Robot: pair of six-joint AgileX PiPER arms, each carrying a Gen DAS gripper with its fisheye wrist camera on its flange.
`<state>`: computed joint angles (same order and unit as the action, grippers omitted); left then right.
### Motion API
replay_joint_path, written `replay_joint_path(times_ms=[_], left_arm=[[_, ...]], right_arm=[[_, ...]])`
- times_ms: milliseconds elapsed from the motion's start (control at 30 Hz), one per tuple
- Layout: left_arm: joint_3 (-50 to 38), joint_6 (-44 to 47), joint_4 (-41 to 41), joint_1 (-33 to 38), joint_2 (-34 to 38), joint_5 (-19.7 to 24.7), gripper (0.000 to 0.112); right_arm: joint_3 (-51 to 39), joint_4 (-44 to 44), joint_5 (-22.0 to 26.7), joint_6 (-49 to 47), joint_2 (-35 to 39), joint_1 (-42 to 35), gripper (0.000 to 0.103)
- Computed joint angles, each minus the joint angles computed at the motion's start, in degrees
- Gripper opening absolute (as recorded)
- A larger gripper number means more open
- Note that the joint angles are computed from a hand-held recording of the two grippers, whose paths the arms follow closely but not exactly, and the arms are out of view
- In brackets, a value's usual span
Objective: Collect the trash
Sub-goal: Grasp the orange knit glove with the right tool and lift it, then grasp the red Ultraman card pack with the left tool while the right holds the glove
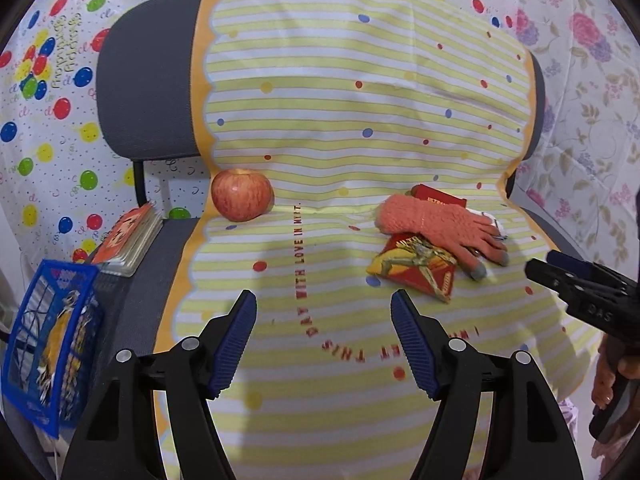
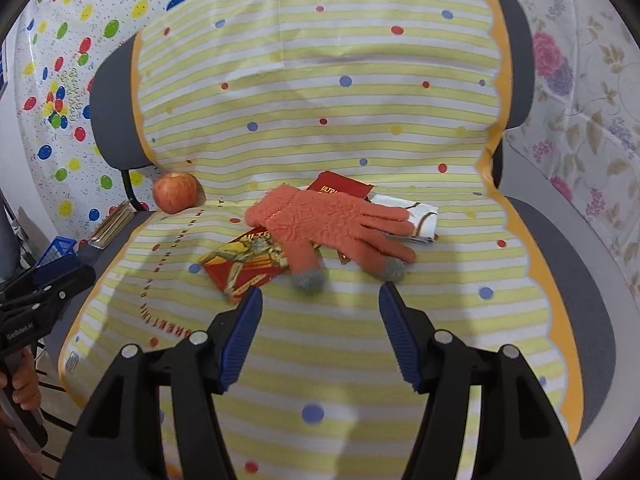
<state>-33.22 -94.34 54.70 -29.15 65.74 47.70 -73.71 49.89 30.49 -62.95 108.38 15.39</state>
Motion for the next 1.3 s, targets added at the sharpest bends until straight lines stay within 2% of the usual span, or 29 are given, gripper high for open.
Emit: replay_joint_path(times_ms=[133,267,400,500,567,600,633,733,800,867,933,1033,1167,1233,1300], left_arm=[[-1.04,1.65,0.47,4.94,2.77,-4.45,0.070],[-1.90,2.85,1.07,9.20,5.54,-8.70,0.070],[-2.19,3.17,1.16,11.26,7.33,-11.89,0.070],[-2.45,2.74,1.67,11.23,8.67,-13.02,0.070],[-2.53,2.48,1.95,10.79,9.26,-13.09,0.070],[-2.57,2.24,2.06,10.37,9.44,-12.92,0.070],[-2.64,2.25,2.02,10.19,9.56,-12.87,0.070],[-2.56,1.87,2.10,8.56,9.29,-11.98,0.070],[-2.58,1.70,2.49,7.33,9.20,-11.11,0.070],[-2.74,1.53,2.84,6.47,9.34,-10.83,0.070],[-3.22,1.23,3.00,5.41,9.99,-11.04,0.070],[-4.51,0.96,3.32,3.30,11.51,-11.03,0.070],[-7.06,1.85,3.82,1.27,14.78,-13.35,0.070],[-9.24,2.80,3.96,0.03,17.49,-14.24,0.074],[-11.56,3.51,4.84,-1.15,20.49,-14.61,0.082]], right_arm=[[-9.29,-5.94,1.22,6.72,6.77,1.92,0.060],[-21.51,-15.95,3.59,17.65,15.27,3.75,0.060],[-31.76,-22.61,7.79,24.57,22.50,4.61,0.048],[-34.13,-24.24,8.97,25.60,24.66,4.77,0.045],[-32.25,-23.82,8.04,24.26,23.44,4.88,0.033],[-31.22,-23.24,8.36,22.85,22.57,4.85,0.019],[-29.95,-22.49,8.10,21.90,21.56,4.80,0.015],[-24.46,-14.07,7.51,14.57,16.20,3.58,0.013],[-19.84,-4.29,8.48,7.44,10.27,1.44,0.013],[-15.22,2.35,7.37,2.22,4.14,-0.24,0.013],[-11.55,5.84,4.88,-0.20,-1.38,-1.34,0.013],[-6.34,11.54,3.76,-5.81,-7.99,-4.30,0.013],[-1.14,13.44,2.51,-9.24,-12.59,-7.73,0.013],[1.33,13.59,1.79,-10.02,-14.00,-9.33,0.013],[3.29,14.81,1.74,-11.71,-14.26,-11.05,0.013]])
